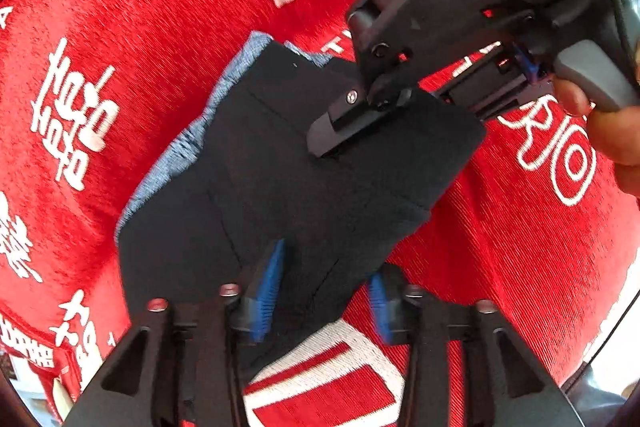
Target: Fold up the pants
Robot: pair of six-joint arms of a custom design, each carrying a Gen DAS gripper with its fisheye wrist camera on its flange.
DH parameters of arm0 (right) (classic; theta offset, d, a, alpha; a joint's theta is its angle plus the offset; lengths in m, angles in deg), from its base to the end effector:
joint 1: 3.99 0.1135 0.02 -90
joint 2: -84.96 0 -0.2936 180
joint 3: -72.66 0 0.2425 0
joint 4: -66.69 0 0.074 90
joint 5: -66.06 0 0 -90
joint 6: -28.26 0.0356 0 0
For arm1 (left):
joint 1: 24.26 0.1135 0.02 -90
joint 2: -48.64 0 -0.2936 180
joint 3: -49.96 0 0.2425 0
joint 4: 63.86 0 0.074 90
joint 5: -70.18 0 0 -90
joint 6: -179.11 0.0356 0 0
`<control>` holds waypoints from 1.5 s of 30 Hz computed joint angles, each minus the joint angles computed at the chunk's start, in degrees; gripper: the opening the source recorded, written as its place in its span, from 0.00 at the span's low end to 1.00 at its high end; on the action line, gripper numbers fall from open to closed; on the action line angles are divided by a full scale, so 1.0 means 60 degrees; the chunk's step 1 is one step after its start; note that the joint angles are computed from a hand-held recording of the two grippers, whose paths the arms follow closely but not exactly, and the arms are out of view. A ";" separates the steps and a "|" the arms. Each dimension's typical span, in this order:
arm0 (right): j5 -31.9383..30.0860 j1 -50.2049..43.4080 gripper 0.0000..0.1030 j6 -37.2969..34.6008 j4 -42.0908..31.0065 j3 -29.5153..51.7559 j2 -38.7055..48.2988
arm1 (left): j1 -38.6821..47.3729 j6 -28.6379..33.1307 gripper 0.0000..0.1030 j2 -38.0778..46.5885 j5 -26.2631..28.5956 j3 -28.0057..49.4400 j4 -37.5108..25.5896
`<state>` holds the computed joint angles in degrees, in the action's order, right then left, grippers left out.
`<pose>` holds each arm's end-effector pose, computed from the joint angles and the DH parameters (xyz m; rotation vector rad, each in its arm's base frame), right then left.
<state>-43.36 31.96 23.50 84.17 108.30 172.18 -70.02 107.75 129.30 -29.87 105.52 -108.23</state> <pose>0.1918 0.1537 0.1565 0.8624 2.4411 1.4084 0.1651 -0.1606 0.1982 1.4287 2.3510 0.1183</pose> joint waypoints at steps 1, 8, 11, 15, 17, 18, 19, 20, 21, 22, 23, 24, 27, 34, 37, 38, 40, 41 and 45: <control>0.0038 0.0007 0.22 0.0019 -0.0057 0.0042 0.0011 | 0.0034 -0.0016 0.51 -0.0038 0.0035 -0.0016 -0.0069; 0.0163 -0.0088 0.35 -0.1342 -0.4266 0.1765 -0.0768 | 0.1327 0.0218 0.57 -0.0409 0.1045 0.0753 -0.1459; 0.0433 0.0012 0.43 -0.1697 -0.6346 0.2860 -0.0777 | 0.2121 0.0449 0.71 -0.0764 0.1402 0.1065 -0.1809; 0.0817 0.0276 0.48 -0.1876 -0.8444 0.3739 -0.0734 | 0.3080 0.0821 0.71 -0.0901 0.1646 0.1609 -0.2185; 0.1012 0.0395 0.50 -0.1804 -0.9169 0.3915 -0.0861 | 0.3672 0.0847 0.71 -0.0601 0.1873 0.1937 -0.2314; 0.1179 0.0517 0.51 -0.1691 -0.9620 0.4079 -0.0951 | 0.4032 0.0781 0.71 -0.0346 0.1987 0.2155 -0.2408; 0.1450 0.0683 0.51 -0.1561 -1.0128 0.4308 -0.0950 | 0.4364 0.0719 0.71 -0.0119 0.2110 0.2324 -0.2502; 0.1778 0.0885 0.51 -0.1452 -1.0574 0.4476 -0.0915 | 0.4665 0.0673 0.71 0.0112 0.2232 0.2466 -0.2559; 0.2262 0.1144 0.51 -0.1343 -1.1416 0.4992 -0.0763 | 0.4984 0.0541 0.71 0.0390 0.2392 0.2627 -0.2631; 0.2639 0.1341 0.51 -0.1263 -1.2035 0.5380 -0.0639 | 0.5243 0.0500 0.71 0.0622 0.2516 0.2767 -0.2678; 0.3018 0.1555 0.51 -0.1155 -1.2592 0.5714 -0.0566 | 0.5509 0.0452 0.71 0.0870 0.2620 0.2864 -0.2722; 0.3413 0.1788 0.51 -0.1022 -1.3040 0.6030 -0.0503 | 0.5711 0.0514 0.71 0.1122 0.2640 0.2840 -0.2607; 0.4074 0.2251 0.43 -0.1014 -1.3443 0.6686 -0.0279 | 0.6042 0.0607 0.71 0.1542 0.2498 0.2500 -0.2216; 0.3226 0.2239 0.44 -0.1936 -1.2813 0.7245 0.1468 | 0.6540 0.0690 0.74 0.2184 0.2843 0.1770 -0.1281; 0.2928 0.2023 0.46 -0.1225 -1.1987 0.6536 0.1353 | 0.6627 0.0583 0.77 0.2281 0.3053 0.1711 -0.1193; 0.2862 0.1976 0.49 -0.0971 -1.1797 0.6317 0.1222 | 0.6599 0.0583 0.79 0.2259 0.3064 0.1685 -0.1183; 0.2917 0.1978 0.56 -0.0824 -1.1889 0.6249 0.1163 | 0.6549 0.0685 0.85 0.2261 0.3149 0.1635 -0.1184; 0.2965 0.2004 0.57 -0.0870 -1.2067 0.6360 0.1225 | 0.6470 0.0716 0.85 0.2206 0.3082 0.1568 -0.1142; 0.3111 0.2085 0.60 -0.0898 -1.2554 0.6712 0.1461 | 0.6436 0.0779 0.85 0.2169 0.3116 0.1533 -0.1174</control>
<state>-24.70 44.47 18.11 8.84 148.57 180.95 -31.40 112.43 142.32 -11.17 114.72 -115.27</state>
